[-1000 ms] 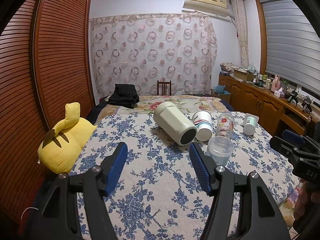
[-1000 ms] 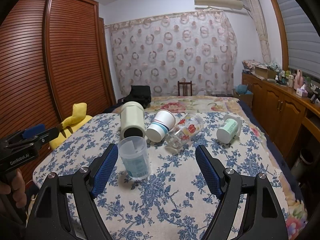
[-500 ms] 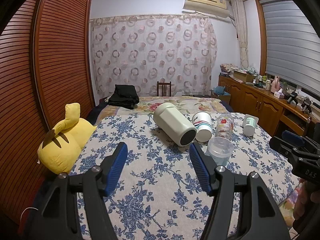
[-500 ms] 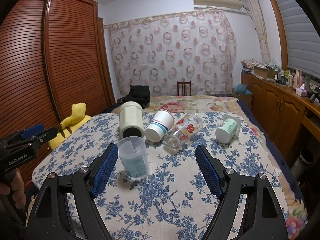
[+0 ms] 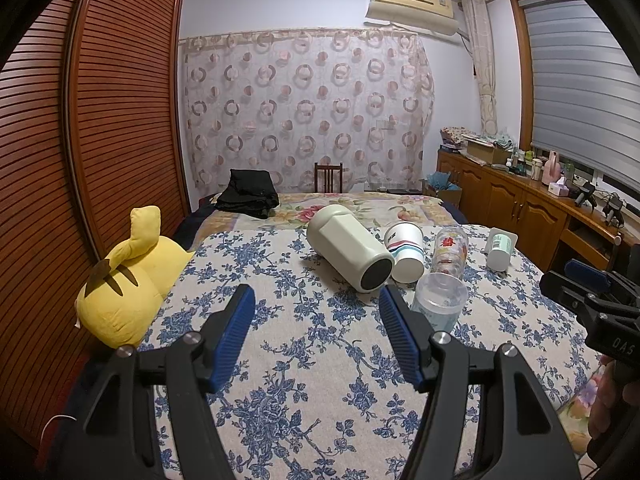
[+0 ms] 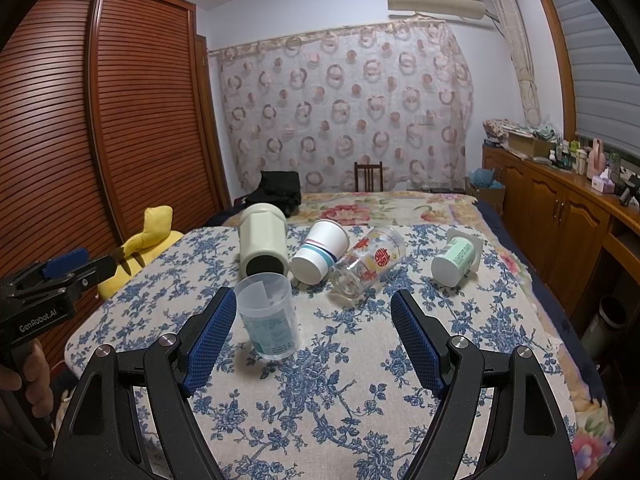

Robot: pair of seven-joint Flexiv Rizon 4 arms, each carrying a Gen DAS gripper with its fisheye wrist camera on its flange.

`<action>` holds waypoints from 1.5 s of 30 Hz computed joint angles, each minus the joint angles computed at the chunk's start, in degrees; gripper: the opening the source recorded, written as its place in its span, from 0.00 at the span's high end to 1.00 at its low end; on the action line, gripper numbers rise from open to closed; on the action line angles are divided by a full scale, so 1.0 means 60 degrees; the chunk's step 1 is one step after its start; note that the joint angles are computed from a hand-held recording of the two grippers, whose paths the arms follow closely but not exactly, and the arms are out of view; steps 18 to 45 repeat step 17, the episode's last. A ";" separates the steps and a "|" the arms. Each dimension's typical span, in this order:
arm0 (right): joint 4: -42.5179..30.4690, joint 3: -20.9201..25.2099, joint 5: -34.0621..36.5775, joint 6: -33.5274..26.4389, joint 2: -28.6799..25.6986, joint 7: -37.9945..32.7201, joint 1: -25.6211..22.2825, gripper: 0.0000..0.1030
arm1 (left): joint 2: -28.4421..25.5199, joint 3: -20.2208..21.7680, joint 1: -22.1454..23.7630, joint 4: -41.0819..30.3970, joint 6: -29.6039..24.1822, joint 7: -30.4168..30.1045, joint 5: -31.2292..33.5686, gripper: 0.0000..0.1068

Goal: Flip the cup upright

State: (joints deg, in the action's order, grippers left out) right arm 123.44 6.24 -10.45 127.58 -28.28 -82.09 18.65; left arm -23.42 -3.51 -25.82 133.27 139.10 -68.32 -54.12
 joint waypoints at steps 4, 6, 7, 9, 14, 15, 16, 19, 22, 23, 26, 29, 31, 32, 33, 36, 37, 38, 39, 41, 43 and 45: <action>0.0020 0.0006 0.0011 0.0004 0.0007 -0.0011 0.0004 0.21 | 0.0012 0.0006 0.0004 0.0022 -0.0005 -0.0012 0.0017 0.40; -0.0002 0.0015 -0.0023 -0.0012 0.0001 0.0003 -0.0022 0.21 | 0.0007 0.0006 0.0002 0.0017 -0.0001 -0.0016 0.0017 0.40; 0.0017 0.0015 -0.0010 0.0004 0.0005 -0.0005 -0.0013 0.21 | 0.0004 0.0005 0.0006 0.0014 -0.0004 -0.0023 0.0029 0.40; 0.0011 0.0006 0.0005 0.0007 0.0001 -0.0015 -0.0001 0.21 | -0.0004 0.0008 0.0006 0.0013 0.0010 -0.0031 0.0038 0.40; 0.0013 0.0004 0.0020 -0.0003 0.0007 -0.0014 0.0006 0.21 | 0.0021 0.0001 -0.0034 0.0016 -0.0009 0.0022 -0.0072 0.40; 0.0013 0.0004 0.0020 -0.0004 0.0007 -0.0014 0.0006 0.21 | 0.0027 -0.0001 -0.0038 0.0018 -0.0008 0.0031 -0.0087 0.40; 0.0012 0.0005 0.0021 -0.0004 0.0007 -0.0015 0.0006 0.21 | 0.0037 -0.0003 -0.0042 0.0026 -0.0003 0.0035 -0.0101 0.40; 0.0000 0.0016 -0.0005 -0.0018 0.0006 0.0003 -0.0014 0.21 | 0.0030 -0.0007 -0.0026 0.0021 -0.0013 0.0020 -0.0073 0.40; 0.0000 0.0016 -0.0005 -0.0018 0.0006 0.0003 -0.0014 0.21 | 0.0030 -0.0007 -0.0026 0.0021 -0.0013 0.0020 -0.0073 0.40; 0.0000 0.0016 -0.0005 -0.0018 0.0006 0.0003 -0.0014 0.21 | 0.0030 -0.0007 -0.0026 0.0021 -0.0013 0.0020 -0.0073 0.40; 0.0000 0.0016 -0.0005 -0.0018 0.0006 0.0003 -0.0014 0.21 | 0.0030 -0.0007 -0.0026 0.0021 -0.0013 0.0020 -0.0073 0.40; 0.0000 0.0016 -0.0005 -0.0018 0.0006 0.0003 -0.0014 0.21 | 0.0030 -0.0007 -0.0026 0.0021 -0.0013 0.0020 -0.0073 0.40; 0.0000 0.0016 -0.0005 -0.0018 0.0006 0.0003 -0.0014 0.21 | 0.0030 -0.0007 -0.0026 0.0021 -0.0013 0.0020 -0.0073 0.40; 0.0000 0.0016 -0.0005 -0.0018 0.0006 0.0003 -0.0014 0.21 | 0.0030 -0.0007 -0.0026 0.0021 -0.0013 0.0020 -0.0073 0.40; 0.0000 0.0016 -0.0005 -0.0018 0.0006 0.0003 -0.0014 0.21 | 0.0030 -0.0007 -0.0026 0.0021 -0.0013 0.0020 -0.0073 0.40; 0.0000 0.0016 -0.0005 -0.0018 0.0006 0.0003 -0.0014 0.21 | 0.0030 -0.0007 -0.0026 0.0021 -0.0013 0.0020 -0.0073 0.40; 0.0000 0.0016 -0.0005 -0.0018 0.0006 0.0003 -0.0014 0.21 | 0.0030 -0.0007 -0.0026 0.0021 -0.0013 0.0020 -0.0073 0.40; 0.0000 0.0016 -0.0005 -0.0018 0.0006 0.0003 -0.0014 0.21 | 0.0030 -0.0007 -0.0026 0.0021 -0.0013 0.0020 -0.0073 0.40; 0.0000 0.0016 -0.0005 -0.0018 0.0006 0.0003 -0.0014 0.21 | 0.0030 -0.0007 -0.0026 0.0021 -0.0013 0.0020 -0.0073 0.40; 0.0000 0.0016 -0.0005 -0.0018 0.0006 0.0003 -0.0014 0.21 | 0.0030 -0.0007 -0.0026 0.0021 -0.0013 0.0020 -0.0073 0.40; 0.0000 0.0016 -0.0005 -0.0018 0.0006 0.0003 -0.0014 0.21 | 0.0030 -0.0007 -0.0026 0.0021 -0.0013 0.0020 -0.0073 0.40; 0.0000 0.0016 -0.0005 -0.0018 0.0006 0.0003 -0.0014 0.21 | 0.0030 -0.0007 -0.0026 0.0021 -0.0013 0.0020 -0.0073 0.40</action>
